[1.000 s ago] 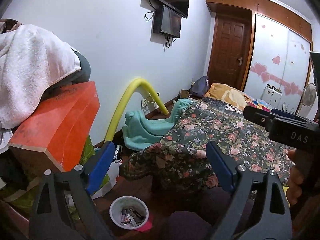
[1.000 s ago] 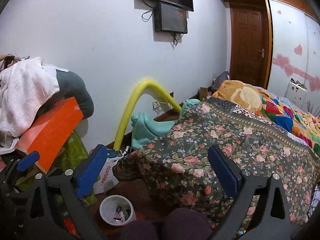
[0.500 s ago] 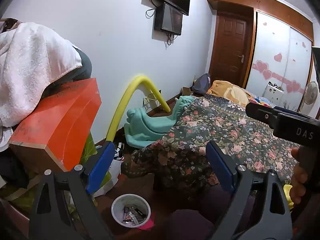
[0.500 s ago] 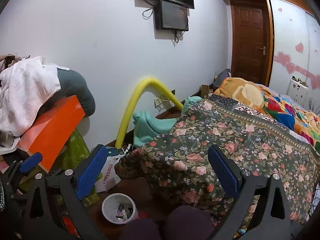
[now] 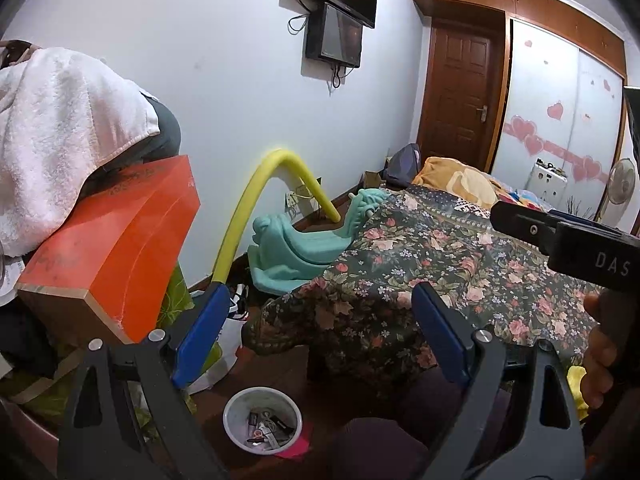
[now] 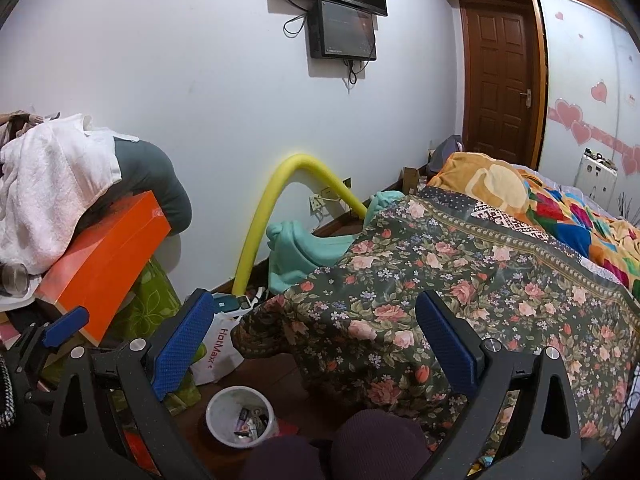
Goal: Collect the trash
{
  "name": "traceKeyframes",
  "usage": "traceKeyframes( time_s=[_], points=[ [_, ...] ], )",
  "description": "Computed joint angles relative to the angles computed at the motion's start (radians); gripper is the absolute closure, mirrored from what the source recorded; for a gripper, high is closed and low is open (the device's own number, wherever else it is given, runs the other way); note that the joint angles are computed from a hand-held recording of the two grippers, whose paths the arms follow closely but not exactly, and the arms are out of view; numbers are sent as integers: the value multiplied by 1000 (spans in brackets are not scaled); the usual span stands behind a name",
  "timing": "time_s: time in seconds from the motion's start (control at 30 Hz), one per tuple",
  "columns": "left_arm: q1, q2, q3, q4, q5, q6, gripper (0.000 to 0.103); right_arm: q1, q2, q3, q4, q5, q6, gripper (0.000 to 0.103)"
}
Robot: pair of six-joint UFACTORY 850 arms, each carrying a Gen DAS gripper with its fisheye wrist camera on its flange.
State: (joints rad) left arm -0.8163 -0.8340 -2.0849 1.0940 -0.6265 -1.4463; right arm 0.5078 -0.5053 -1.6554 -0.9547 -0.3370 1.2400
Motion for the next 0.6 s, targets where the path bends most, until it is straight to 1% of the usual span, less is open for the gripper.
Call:
traceKeyframes(
  time_s=[0.6],
  points=[
    [4,-16,-24,-33,5,41,9,1,-1,-3,1,-9,14,3]
  ],
)
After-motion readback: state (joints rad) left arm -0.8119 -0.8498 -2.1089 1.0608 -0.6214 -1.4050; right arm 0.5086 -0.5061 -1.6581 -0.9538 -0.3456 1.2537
